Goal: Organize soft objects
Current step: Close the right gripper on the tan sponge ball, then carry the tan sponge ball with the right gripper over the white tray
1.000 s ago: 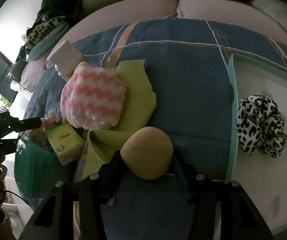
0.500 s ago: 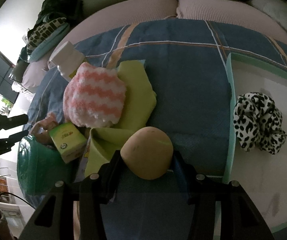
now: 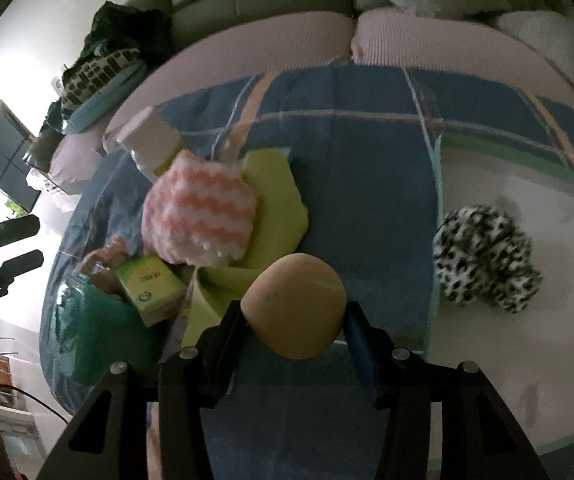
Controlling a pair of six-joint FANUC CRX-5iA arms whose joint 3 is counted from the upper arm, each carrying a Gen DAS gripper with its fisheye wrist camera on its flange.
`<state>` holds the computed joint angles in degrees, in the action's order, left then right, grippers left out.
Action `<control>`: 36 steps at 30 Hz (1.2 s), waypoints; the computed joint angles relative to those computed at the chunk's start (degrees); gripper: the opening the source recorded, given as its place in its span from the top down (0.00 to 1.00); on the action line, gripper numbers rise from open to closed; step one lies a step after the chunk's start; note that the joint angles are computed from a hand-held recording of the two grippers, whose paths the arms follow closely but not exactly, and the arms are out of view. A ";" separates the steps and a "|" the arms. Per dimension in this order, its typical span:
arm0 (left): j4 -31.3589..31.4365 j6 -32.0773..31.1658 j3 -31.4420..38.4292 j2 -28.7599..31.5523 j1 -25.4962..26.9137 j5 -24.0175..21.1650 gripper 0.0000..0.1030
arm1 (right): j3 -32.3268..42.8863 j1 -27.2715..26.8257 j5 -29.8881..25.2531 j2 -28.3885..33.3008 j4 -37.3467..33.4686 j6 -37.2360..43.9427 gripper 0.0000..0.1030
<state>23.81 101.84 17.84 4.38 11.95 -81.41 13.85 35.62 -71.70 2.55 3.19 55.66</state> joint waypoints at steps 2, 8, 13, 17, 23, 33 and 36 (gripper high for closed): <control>-0.02 0.17 0.82 0.01 -0.75 0.22 0.45 | -0.45 0.24 0.53 -0.68 1.36 -0.71 0.48; -0.61 0.84 3.89 0.59 -3.35 0.47 0.45 | -0.73 -0.39 1.05 -1.64 2.84 -2.26 0.48; -1.11 1.50 6.21 1.40 -5.77 0.48 0.45 | -1.24 -1.28 1.63 -2.72 3.67 -3.08 0.48; -1.87 1.74 8.52 2.40 -8.12 0.22 0.45 | -1.68 -2.26 2.01 -3.86 4.18 -3.91 0.48; -2.57 1.88 11.74 4.65 -12.43 0.34 0.45 | -2.96 -4.26 2.98 -5.60 5.73 -6.14 0.48; -3.07 2.29 17.51 10.56 -20.95 0.90 0.45 | -4.62 -9.81 3.70 -8.10 6.58 -8.71 0.48; -3.06 1.99 19.44 12.68 -23.53 1.04 0.45 | -5.21 -11.96 3.62 -8.60 7.11 -10.03 0.48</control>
